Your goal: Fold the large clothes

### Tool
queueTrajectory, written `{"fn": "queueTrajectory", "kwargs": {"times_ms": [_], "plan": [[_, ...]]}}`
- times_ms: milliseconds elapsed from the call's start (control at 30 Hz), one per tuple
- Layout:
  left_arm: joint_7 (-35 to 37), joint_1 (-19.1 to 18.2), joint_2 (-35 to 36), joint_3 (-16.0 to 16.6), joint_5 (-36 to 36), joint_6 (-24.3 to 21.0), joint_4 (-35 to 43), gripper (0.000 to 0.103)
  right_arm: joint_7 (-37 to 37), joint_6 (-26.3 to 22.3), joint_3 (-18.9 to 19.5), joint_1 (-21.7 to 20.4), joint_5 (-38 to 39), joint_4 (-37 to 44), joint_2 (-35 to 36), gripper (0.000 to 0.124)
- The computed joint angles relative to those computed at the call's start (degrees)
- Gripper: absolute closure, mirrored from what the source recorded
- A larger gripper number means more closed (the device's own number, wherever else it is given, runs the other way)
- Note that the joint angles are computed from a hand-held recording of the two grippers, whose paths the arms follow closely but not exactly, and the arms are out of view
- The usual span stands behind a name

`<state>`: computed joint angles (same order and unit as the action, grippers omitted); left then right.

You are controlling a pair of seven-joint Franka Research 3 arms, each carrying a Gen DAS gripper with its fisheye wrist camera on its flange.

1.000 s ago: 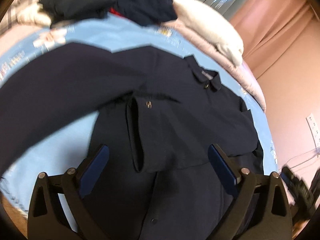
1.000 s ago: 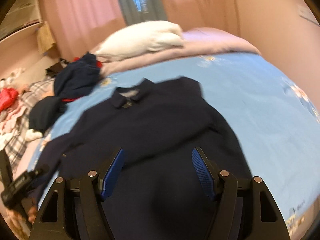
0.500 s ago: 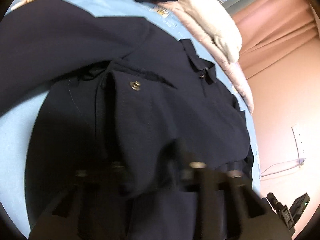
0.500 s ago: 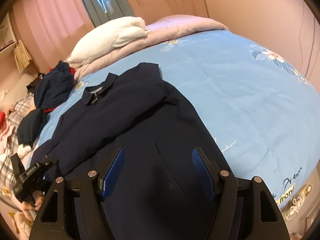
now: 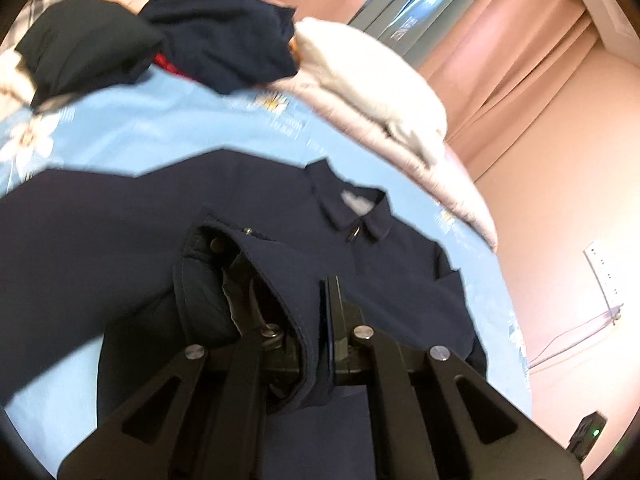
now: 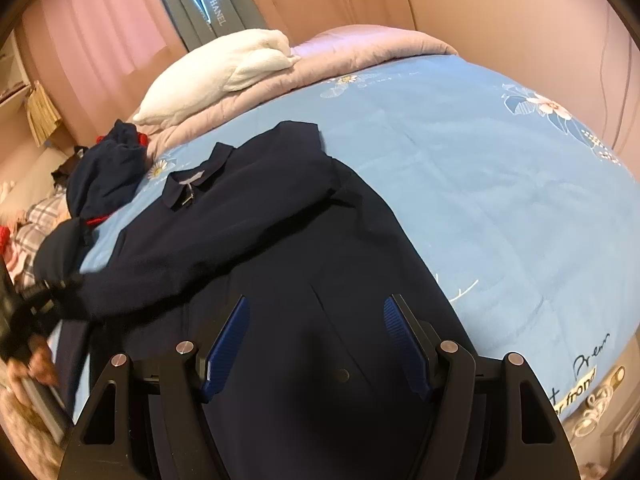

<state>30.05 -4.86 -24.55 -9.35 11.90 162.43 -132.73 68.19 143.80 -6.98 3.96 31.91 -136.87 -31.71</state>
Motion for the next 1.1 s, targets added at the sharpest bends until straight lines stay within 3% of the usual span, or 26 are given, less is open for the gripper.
{"fn": "queueTrajectory", "kwargs": {"times_ms": [100,467,600,700,1100], "plan": [[-0.09,1.73,1.05,-0.74,2.15,-1.43,3.23,0.097,0.16,0.71,0.37,-0.26,-0.63,-0.03,-0.25,0.055],[5.19,2.16,4.81,0.39,3.99,-3.99,12.42,0.098,0.28,2.02,0.45,0.02,-1.67,0.09,-0.20,0.055],[2.82,5.13,4.72,-2.12,9.78,-5.82,13.92,0.098,0.45,1.80,0.59,0.12,-2.00,0.38,0.02,0.055],[3.97,4.17,4.02,-1.20,10.03,-6.38,12.20,0.097,0.27,1.85,0.60,0.33,-1.97,0.45,0.05,0.055],[7.65,1.78,2.79,2.36,1.05,-16.15,2.97,0.094,-0.33,0.62,0.80,0.64,-2.43,0.86,0.49,0.055]]}}
